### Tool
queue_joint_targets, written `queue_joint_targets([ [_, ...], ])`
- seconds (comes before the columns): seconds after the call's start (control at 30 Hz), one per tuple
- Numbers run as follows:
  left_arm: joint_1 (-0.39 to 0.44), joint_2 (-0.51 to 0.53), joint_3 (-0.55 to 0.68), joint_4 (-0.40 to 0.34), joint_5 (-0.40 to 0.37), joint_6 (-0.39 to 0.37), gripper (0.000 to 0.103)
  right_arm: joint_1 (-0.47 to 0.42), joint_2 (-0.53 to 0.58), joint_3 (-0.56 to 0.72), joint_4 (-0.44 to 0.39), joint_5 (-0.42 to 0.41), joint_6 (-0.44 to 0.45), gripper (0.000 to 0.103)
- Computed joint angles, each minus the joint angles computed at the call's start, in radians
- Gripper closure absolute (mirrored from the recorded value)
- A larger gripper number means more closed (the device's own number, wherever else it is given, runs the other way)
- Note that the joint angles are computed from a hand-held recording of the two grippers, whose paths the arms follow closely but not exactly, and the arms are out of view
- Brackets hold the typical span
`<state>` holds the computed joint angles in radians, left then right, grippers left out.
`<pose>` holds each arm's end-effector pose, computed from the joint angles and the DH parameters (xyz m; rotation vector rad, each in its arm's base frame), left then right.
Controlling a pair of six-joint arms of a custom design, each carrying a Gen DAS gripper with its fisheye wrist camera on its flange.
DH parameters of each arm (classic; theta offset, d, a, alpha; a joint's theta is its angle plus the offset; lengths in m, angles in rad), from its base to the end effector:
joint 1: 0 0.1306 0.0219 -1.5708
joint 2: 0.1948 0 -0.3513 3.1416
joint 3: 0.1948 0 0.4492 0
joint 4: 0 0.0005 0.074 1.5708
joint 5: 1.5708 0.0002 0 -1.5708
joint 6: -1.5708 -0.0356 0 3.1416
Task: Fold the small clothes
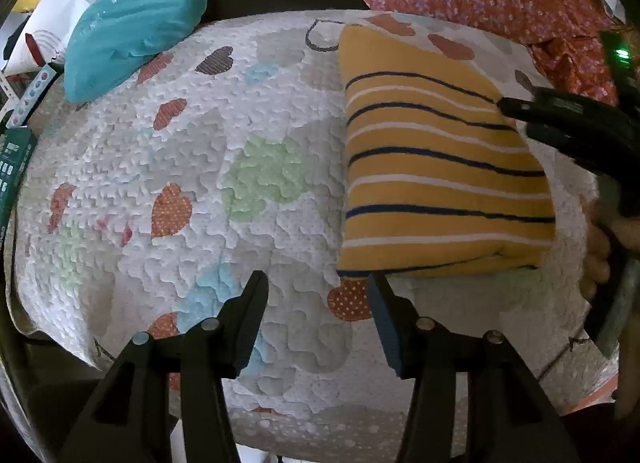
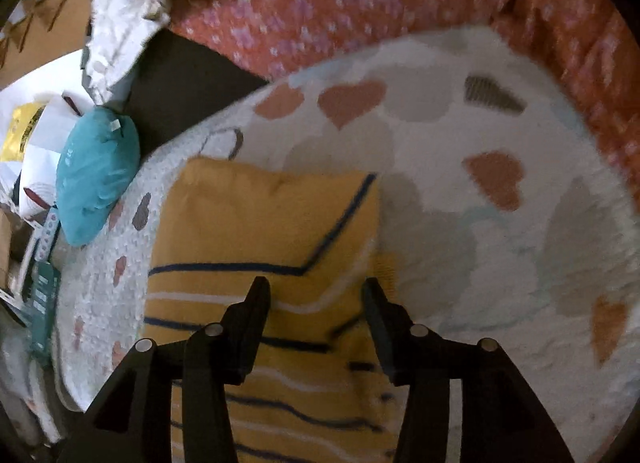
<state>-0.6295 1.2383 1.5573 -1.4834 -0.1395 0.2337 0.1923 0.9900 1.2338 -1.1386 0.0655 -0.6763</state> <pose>0.3609 -0.2573 0.5190 0.4954 2.6693 -0.0617 0.3872 0.0725 0.4789 0.6236 2.4068 0.2938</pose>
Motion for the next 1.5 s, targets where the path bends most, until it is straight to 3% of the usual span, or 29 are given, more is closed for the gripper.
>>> queue_joint_targets([
  [0.17, -0.019, -0.016, -0.009, 0.009, -0.024, -0.002, 0.052, 0.050, -0.072, -0.029, -0.035, -0.025, 0.028, 0.051],
  [0.37, -0.033, -0.036, -0.012, 0.008, -0.036, 0.005, 0.052, 0.120, -0.067, -0.086, -0.216, -0.019, 0.086, 0.049],
  [0.5, -0.046, -0.060, -0.018, 0.022, -0.074, 0.000, 0.048, 0.095, -0.126, -0.113, -0.229, -0.046, 0.068, 0.045],
  [0.77, -0.072, -0.085, -0.017, 0.044, -0.130, -0.009, 0.046, 0.020, -0.233, -0.111, -0.220, 0.003, -0.013, 0.044],
  [1.1, -0.078, -0.065, -0.014, 0.040, -0.126, -0.014, 0.045, -0.004, -0.209, -0.087, -0.202, 0.003, -0.034, 0.041],
  [1.23, -0.038, -0.035, 0.006, 0.043, -0.066, -0.022, 0.041, -0.004, -0.187, -0.074, -0.184, 0.008, -0.047, 0.036],
  [1.33, 0.024, 0.015, 0.040, 0.052, 0.054, -0.017, 0.041, -0.011, -0.176, -0.072, -0.157, 0.008, -0.055, 0.028],
  [1.5, 0.127, 0.144, 0.142, 0.067, 0.218, 0.004, 0.041, -0.038, -0.160, -0.086, -0.091, -0.024, -0.090, 0.026],
])
